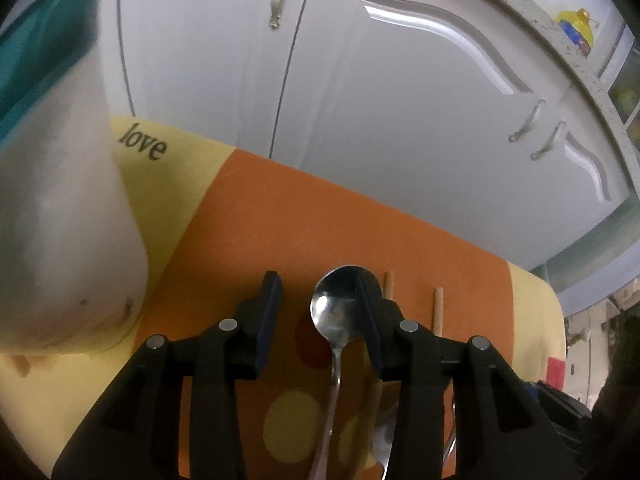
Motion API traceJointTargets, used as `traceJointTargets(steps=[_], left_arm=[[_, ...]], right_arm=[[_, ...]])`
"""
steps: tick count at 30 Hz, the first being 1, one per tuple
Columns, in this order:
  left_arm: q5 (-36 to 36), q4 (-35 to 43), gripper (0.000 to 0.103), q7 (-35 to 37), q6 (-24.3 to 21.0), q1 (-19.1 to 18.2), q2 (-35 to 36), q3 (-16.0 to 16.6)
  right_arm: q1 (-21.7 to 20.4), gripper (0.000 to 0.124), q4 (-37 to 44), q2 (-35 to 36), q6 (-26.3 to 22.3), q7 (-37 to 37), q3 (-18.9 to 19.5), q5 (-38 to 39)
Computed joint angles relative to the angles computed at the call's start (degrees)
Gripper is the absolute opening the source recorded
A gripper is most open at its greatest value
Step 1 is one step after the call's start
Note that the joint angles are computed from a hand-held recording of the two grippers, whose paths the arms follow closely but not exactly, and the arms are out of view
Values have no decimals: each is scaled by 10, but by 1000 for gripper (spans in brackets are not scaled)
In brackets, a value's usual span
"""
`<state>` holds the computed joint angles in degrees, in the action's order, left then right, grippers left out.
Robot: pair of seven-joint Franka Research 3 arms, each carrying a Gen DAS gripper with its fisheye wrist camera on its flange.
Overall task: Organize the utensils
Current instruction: 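Grasp a steel spoon with the left tool while the right tool grasps another steel utensil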
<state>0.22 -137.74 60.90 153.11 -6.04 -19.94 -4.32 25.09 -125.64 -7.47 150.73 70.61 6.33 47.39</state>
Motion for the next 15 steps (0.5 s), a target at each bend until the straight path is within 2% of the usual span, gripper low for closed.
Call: traceJointTargets(steps=[1, 2, 6, 10, 15], left_arm=[[-9, 2, 18, 9, 1, -6, 2, 5], [-13, 3, 10, 17, -6, -9, 1, 8], [-37, -12, 5, 64, -15, -22, -19, 21], [-89, -45, 4, 124, -38, -43, -66, 49], [-115, -70, 2, 164, -67, -51, -113, 60]], right_arm=[[1, 15, -1, 0, 2, -3, 0, 3], [1, 6, -2, 1, 6, -2, 1, 0], [4, 3, -13, -12, 7, 1, 3, 2], [10, 3, -34, -39, 2, 13, 8, -24], [17, 3, -66, -75, -4, 48, 9, -49]])
